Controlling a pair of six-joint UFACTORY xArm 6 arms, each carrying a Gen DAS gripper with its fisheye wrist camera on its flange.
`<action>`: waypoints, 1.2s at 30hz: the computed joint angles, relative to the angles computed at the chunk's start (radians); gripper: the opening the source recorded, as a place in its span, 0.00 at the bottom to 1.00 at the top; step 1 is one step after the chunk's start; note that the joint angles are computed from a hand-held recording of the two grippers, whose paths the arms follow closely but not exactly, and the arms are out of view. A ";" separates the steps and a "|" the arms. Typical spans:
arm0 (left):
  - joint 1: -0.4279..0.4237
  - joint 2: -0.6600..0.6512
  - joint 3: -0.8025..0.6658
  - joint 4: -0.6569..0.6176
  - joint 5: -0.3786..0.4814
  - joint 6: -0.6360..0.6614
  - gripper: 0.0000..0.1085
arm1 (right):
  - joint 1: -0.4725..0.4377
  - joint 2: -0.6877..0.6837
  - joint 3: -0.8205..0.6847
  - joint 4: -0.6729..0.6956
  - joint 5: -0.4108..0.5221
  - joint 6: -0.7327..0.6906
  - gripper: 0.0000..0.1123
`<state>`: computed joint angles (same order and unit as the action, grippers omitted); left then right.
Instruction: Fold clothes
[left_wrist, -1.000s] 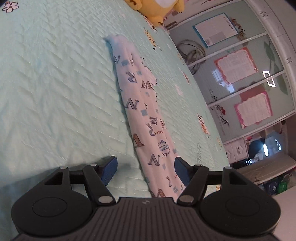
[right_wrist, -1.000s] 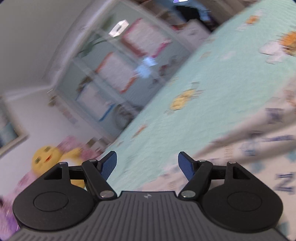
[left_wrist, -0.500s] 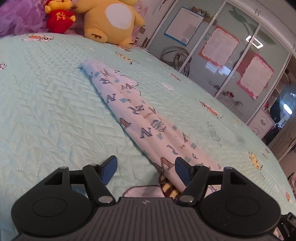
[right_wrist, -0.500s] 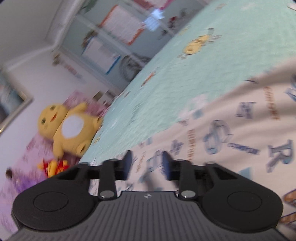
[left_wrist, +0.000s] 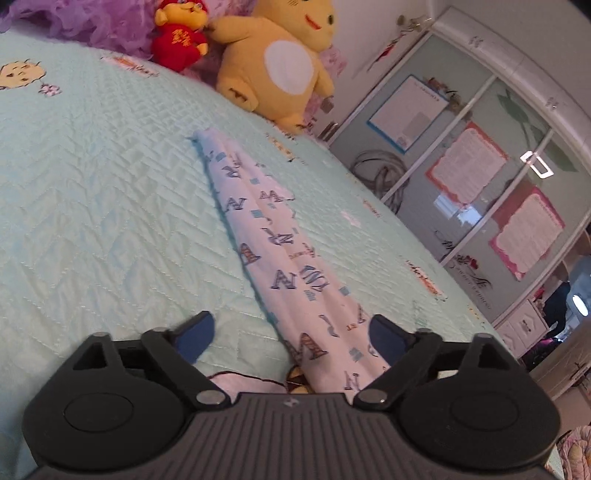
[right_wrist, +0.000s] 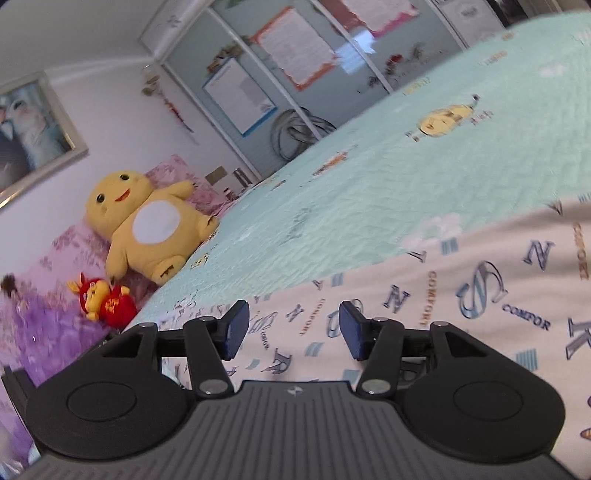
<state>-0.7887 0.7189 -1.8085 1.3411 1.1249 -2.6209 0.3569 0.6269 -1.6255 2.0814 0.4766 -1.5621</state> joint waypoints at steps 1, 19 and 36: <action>0.000 0.003 -0.001 0.008 0.001 0.001 0.90 | -0.003 -0.002 0.002 0.002 0.000 0.006 0.49; 0.008 0.030 -0.059 -0.048 -0.002 0.131 0.93 | -0.030 0.027 -0.017 0.118 0.012 0.063 0.58; 0.144 -0.150 -0.205 -0.029 0.339 1.380 0.72 | -0.048 0.028 0.006 0.125 0.062 0.072 0.59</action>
<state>-0.6445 0.5687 -2.0134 1.3119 1.4644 -1.2411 0.3091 0.6547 -1.6194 2.2066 0.5391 -1.4903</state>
